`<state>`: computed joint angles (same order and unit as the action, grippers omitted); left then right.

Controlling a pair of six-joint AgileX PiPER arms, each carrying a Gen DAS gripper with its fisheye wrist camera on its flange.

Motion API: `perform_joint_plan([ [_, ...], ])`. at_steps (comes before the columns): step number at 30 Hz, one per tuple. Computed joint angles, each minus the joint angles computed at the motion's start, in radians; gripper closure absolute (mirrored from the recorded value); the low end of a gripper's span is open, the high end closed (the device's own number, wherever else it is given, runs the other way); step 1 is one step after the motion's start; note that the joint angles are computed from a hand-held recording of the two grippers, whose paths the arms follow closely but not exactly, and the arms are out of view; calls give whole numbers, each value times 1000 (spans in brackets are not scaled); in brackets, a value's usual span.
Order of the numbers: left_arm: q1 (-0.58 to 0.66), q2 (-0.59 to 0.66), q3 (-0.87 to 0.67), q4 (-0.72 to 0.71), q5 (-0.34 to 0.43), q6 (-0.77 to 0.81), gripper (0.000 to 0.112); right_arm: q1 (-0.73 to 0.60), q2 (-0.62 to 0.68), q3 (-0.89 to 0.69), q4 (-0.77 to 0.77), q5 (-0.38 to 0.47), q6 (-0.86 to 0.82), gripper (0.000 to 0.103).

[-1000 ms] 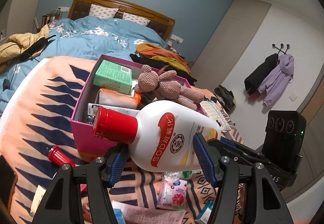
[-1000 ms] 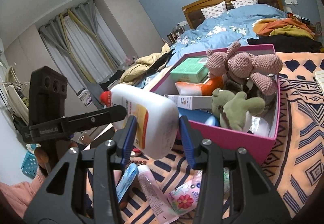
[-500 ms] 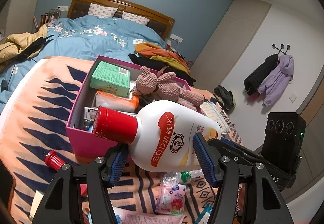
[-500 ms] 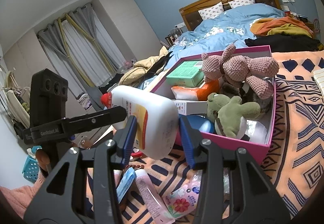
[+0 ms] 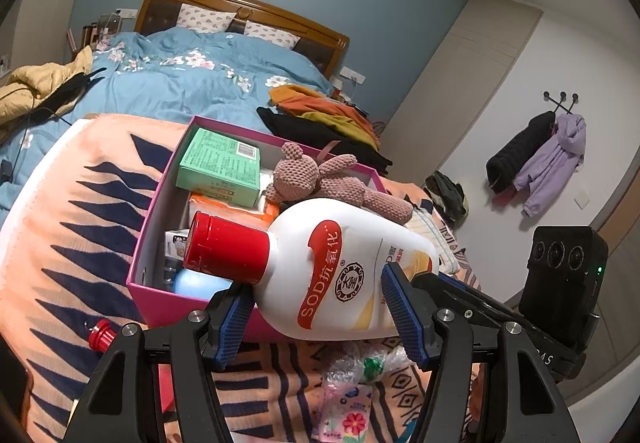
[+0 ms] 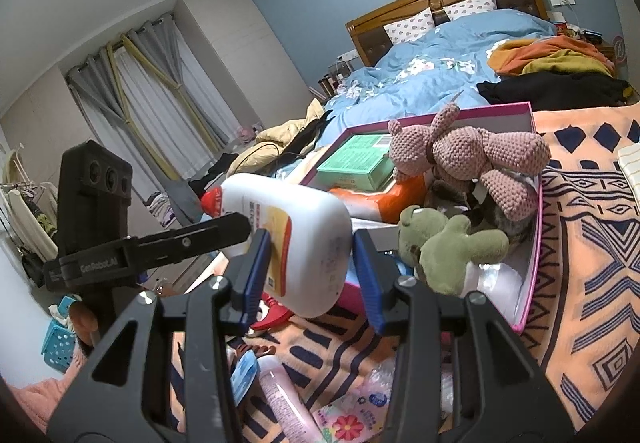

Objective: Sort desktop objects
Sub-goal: 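Carry the bottle with both grippers over the magenta box and lower it in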

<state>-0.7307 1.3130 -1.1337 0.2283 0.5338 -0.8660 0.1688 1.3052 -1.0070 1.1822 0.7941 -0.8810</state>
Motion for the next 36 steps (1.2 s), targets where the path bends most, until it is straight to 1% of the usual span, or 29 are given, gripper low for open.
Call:
perform_joint_plan([
  [10, 62, 50, -61, -41, 14, 55, 47, 12, 84, -94, -11, -9, 31, 59],
  [13, 97, 68, -80, -81, 10, 89, 48, 25, 118, -138, -28, -23, 56, 59],
  [17, 146, 106, -117, -91, 12, 100, 49, 49, 183, -221, -66, -38, 109, 59],
  [19, 171, 137, -137, -69, 18, 65, 47, 78, 223, -281, -129, -66, 163, 59],
  [22, 183, 196, -163, 88, 85, -96, 42, 131, 315, -405, -356, -96, 390, 56],
  [23, 189, 199, -151, 113, 83, -124, 42, 148, 342, -435, -437, -105, 465, 56],
  [24, 197, 184, -117, 111, 54, -130, 42, 158, 352, -440, -477, -114, 499, 56],
  [26, 214, 157, -52, 108, -4, -141, 42, 155, 339, -402, -453, -123, 463, 56],
  [30, 190, 83, 55, 189, -82, -212, 42, 135, 274, -285, -383, -166, 358, 56],
  [34, 134, 41, 106, 334, -83, -352, 40, 106, 220, -201, -296, -166, 253, 56],
  [36, 110, 24, 129, 398, -84, -419, 36, 96, 193, -165, -261, -161, 207, 55],
])
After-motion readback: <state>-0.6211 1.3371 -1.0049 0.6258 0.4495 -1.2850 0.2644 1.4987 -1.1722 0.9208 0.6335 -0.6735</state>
